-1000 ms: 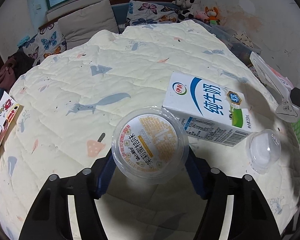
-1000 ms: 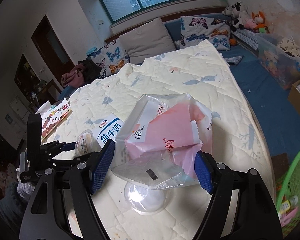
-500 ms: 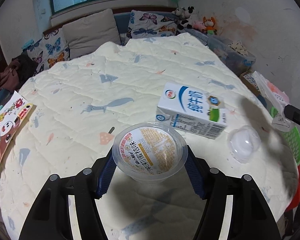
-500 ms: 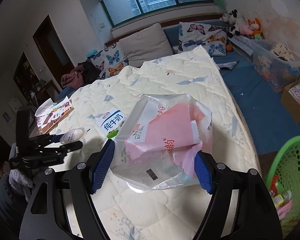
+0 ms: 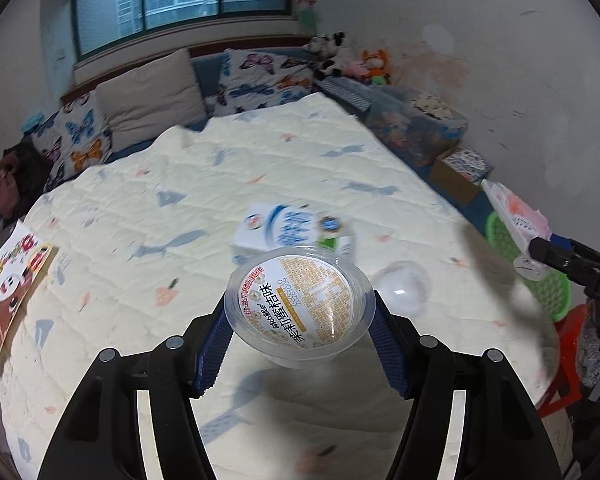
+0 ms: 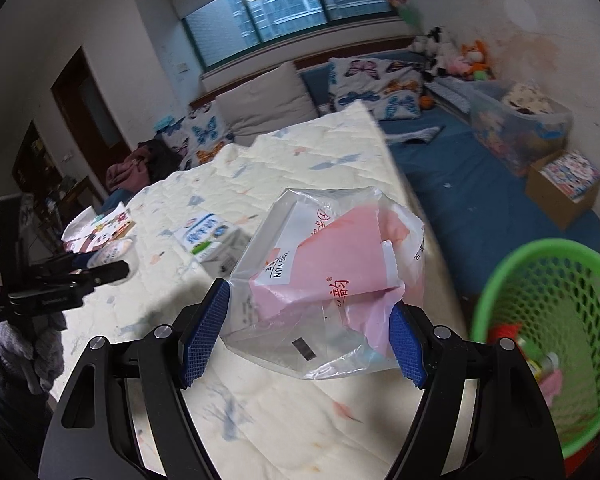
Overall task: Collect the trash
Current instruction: 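Carry the bag to the green basket and release it with the right tool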
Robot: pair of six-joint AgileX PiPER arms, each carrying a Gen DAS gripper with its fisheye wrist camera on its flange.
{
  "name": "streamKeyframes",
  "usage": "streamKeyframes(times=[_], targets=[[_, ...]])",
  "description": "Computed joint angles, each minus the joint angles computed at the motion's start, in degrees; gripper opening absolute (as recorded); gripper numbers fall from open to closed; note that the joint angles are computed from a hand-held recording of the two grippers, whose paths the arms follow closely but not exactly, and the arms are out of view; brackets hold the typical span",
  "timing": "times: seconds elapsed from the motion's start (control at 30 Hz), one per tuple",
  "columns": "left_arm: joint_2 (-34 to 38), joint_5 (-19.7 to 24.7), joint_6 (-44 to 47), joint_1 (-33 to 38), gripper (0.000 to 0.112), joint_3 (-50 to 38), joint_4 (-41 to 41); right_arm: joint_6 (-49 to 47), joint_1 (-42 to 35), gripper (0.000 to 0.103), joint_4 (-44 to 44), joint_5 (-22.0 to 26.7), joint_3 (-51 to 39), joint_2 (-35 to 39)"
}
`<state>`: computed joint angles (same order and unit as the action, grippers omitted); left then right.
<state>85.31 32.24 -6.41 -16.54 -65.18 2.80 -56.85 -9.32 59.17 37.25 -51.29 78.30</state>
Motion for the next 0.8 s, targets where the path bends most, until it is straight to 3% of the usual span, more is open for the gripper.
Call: streamKeyframes(times=[0.4,0.5,0.8], targets=[[7.2,2.8,-7.0,-13.2,0.063,-10.6,5.0,-8.6,-23.3,0.075,0.1,6.1,2.6,0.2],[10.2,4.1,-7.4,-15.8,0.057,-14.3,5.1,-10.5,-28.1,0.076,0.2,7.0,2.2,2.2],[18.3,7.1,-7.9,-21.3,0.057,-23.9,4.6,-14.6,-35.6,0.076,0.9,7.2,1.3,8.2]])
